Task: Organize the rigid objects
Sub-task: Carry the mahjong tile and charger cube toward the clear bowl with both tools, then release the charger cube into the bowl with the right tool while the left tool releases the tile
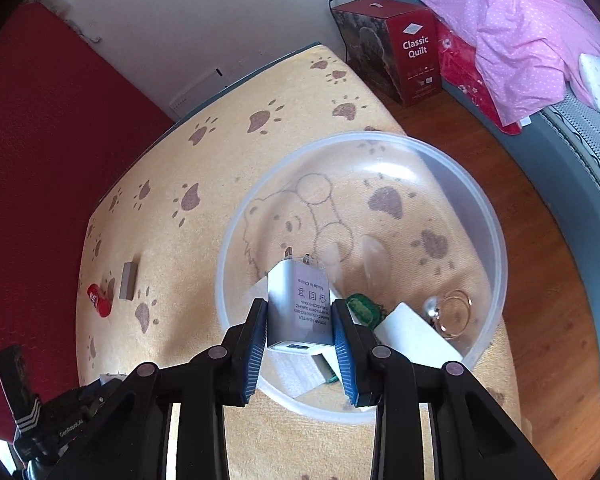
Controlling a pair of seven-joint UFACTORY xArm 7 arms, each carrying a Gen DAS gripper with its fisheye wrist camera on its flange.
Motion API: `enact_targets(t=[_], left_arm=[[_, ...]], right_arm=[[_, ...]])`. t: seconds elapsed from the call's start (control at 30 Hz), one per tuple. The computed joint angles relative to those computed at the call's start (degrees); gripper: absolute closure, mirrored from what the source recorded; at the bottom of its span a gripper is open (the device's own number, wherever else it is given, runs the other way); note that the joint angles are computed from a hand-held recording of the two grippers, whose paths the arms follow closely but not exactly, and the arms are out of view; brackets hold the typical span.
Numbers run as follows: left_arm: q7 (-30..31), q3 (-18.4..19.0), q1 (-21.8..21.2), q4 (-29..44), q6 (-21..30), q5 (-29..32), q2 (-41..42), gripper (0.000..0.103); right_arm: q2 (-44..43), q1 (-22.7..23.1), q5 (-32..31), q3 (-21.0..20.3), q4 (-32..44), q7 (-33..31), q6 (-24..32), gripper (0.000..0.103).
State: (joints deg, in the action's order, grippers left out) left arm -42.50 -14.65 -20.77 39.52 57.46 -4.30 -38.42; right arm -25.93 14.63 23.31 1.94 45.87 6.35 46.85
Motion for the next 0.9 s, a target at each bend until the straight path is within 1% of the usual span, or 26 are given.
enact_targets(t=[0.2,0.33,0.6,0.9], left_arm=[[-0.2,-0.9,-0.5,2.5,-0.4,0.4,3.1,0.073],[-0.5,-1.3,-0.9,3.8,-0.5,0.8,4.8,0.073],[-0.1,-1.6,-1.9,7.3,-1.3,1.4,8.6,0.073],[1.5,-2.0,-3.0,13.3,-3.4,2.7,15.6,0.073]], right_arm=[[0.2,-1.4,-0.4,-1.2,-0.7,-0.7,-0.6,0.069],[0.3,-2.4,-0.9,-1.5,-1.0,-0.4,-0.8,0.067],[-1.0,-3.5,-1.0,-2.3,-2.1,-0.8,0.2,0.066],[-3.5,-4.8,-1.8,-3.1,-3.9,-1.3,2.1,0.066]])
